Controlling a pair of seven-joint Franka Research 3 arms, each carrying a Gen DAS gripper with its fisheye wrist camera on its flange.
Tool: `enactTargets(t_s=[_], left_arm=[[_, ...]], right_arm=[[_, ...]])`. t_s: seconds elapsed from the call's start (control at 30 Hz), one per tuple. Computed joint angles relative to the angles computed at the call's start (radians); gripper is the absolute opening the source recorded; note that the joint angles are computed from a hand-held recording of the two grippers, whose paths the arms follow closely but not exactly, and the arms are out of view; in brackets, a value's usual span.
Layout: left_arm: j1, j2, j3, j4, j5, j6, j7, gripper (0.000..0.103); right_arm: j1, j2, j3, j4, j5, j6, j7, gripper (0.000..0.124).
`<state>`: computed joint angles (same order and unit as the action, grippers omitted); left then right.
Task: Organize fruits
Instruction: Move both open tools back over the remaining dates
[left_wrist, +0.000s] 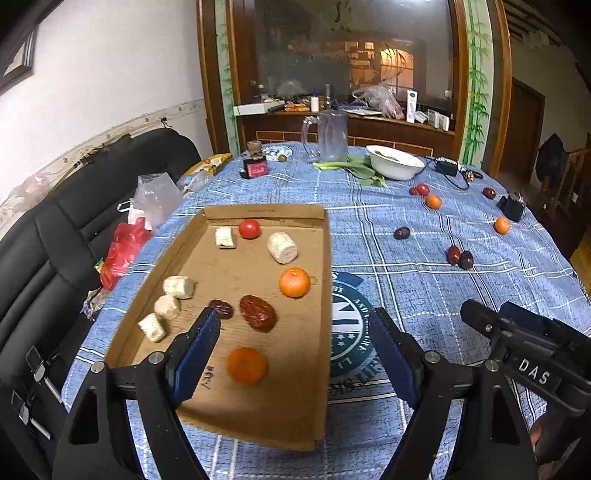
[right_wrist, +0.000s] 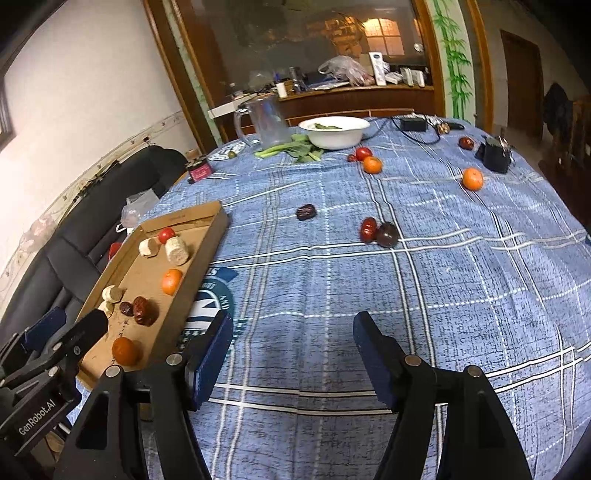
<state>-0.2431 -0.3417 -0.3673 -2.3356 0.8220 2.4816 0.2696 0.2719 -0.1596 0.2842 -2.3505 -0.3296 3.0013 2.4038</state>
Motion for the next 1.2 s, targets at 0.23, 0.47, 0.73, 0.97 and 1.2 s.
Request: enactTargets(t_s=[0.23,0.47,0.73,0.97,1.2], left_arm=[[-0.013,0.084,0.025,0.053,-0.038,0.039,0.057,0.082],[-0.024,0.206,0.064,0.146,-0.121,0.119,0.149,0.081],[-0.065,0.435,0.095,0.35,-0.308,0.197,0.347,0.081],[-0.077,0.477,0.139,0.37,-0.328,0.235,0.288,0.081],[-0.072,0.518,0.128,0.396,-0.369,0.279,0.363,0.081]], right_arm=[[0.0,0.001,-0.048,-0.013,0.079,-0.009,-0.064,0.072],[-0.076,0.003,-0.07,0.016,-0.017,-0.111,-0.065,0.076],[-0.006,0.116,-0.171,0.138,0.218,-0.126,-0.361,0.076],[0.035,0.23,-0.215,0.26,0.286,-0.155,-0.514,0.066],[-0.037,0.22,-0.262,0.236,0.496,-0.077,-0.507,0.066]])
